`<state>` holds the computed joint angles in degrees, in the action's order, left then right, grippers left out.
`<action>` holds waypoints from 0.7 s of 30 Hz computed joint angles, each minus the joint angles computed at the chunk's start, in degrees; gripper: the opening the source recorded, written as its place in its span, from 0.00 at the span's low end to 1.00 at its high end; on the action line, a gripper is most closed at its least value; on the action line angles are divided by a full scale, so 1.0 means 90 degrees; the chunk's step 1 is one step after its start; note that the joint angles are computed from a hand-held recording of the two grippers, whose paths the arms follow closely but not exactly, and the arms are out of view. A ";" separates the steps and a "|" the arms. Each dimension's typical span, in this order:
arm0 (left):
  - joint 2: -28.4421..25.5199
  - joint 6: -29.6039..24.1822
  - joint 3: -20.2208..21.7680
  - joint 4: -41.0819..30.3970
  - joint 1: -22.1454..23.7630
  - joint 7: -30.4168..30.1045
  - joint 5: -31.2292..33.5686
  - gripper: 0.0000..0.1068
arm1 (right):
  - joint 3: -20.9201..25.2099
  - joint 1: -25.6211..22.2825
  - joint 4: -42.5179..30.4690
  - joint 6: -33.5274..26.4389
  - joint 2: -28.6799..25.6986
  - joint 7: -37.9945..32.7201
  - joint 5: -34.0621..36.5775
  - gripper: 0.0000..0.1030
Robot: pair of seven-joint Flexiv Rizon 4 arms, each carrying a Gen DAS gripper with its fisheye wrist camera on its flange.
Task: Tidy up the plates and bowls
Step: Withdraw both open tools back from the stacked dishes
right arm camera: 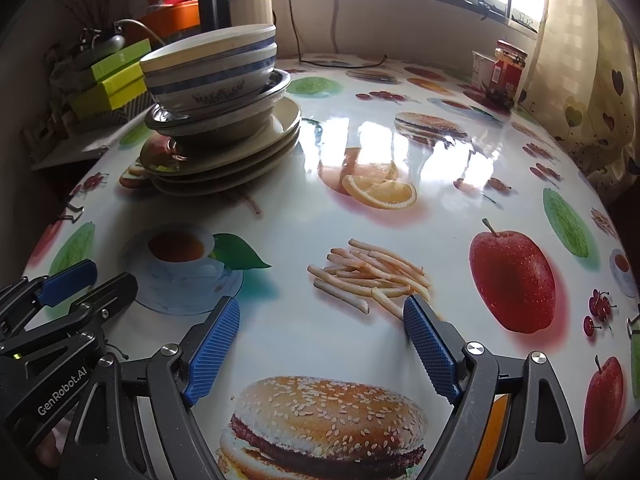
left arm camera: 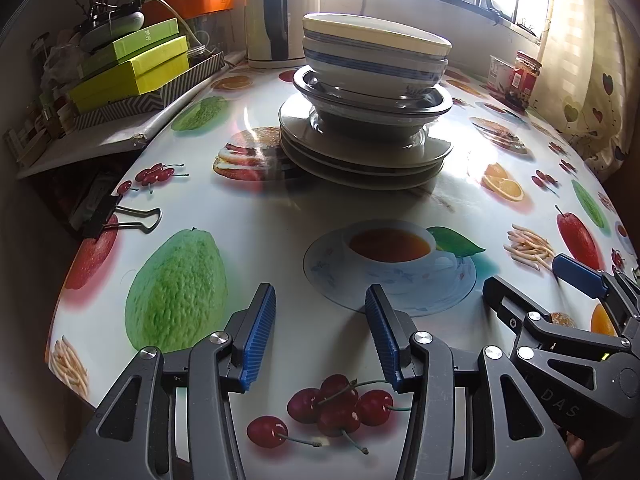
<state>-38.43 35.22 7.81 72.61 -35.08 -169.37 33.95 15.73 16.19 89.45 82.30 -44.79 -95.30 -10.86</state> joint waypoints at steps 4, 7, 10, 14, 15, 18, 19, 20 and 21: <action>0.0000 -0.0003 -0.0004 0.0000 0.0002 -0.0001 0.0003 0.45 | -0.0046 0.0028 0.0018 0.0027 0.0007 0.0010 -0.0007 0.84; -0.0001 -0.0001 -0.0005 0.0001 0.0002 -0.0004 0.0005 0.45 | -0.0098 0.0062 0.0021 0.0037 0.0005 0.0069 -0.0010 0.88; 0.0000 0.0001 -0.0005 0.0004 0.0002 -0.0003 0.0008 0.45 | -0.0097 0.0057 0.0018 0.0038 0.0000 0.0082 -0.0025 0.88; -0.0001 0.0000 -0.0006 0.0003 0.0002 -0.0006 0.0008 0.45 | -0.0090 0.0046 0.0018 0.0039 -0.0002 0.0090 -0.0038 0.88; -0.0001 0.0000 -0.0006 0.0003 0.0002 -0.0006 0.0008 0.45 | -0.0088 0.0046 0.0021 0.0038 -0.0001 0.0091 -0.0040 0.88; -0.0001 0.0000 -0.0006 0.0003 0.0002 -0.0006 0.0008 0.45 | -0.0087 0.0042 0.0021 0.0045 -0.0004 0.0093 -0.0047 0.89; -0.0001 0.0000 -0.0006 0.0003 0.0002 -0.0006 0.0008 0.45 | -0.0086 0.0045 0.0022 0.0044 -0.0003 0.0096 -0.0048 0.89; -0.0001 0.0000 -0.0006 0.0003 0.0002 -0.0006 0.0008 0.45 | -0.0082 0.0039 0.0019 0.0044 -0.0005 0.0093 -0.0050 0.89; -0.0003 0.0000 -0.0006 0.0000 0.0002 -0.0007 0.0008 0.45 | -0.0085 0.0043 0.0020 0.0044 -0.0005 0.0097 -0.0052 0.89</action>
<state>-38.45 35.22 7.76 72.61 -35.06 -169.43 34.02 14.96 16.58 89.63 82.70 -44.83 -94.43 -11.33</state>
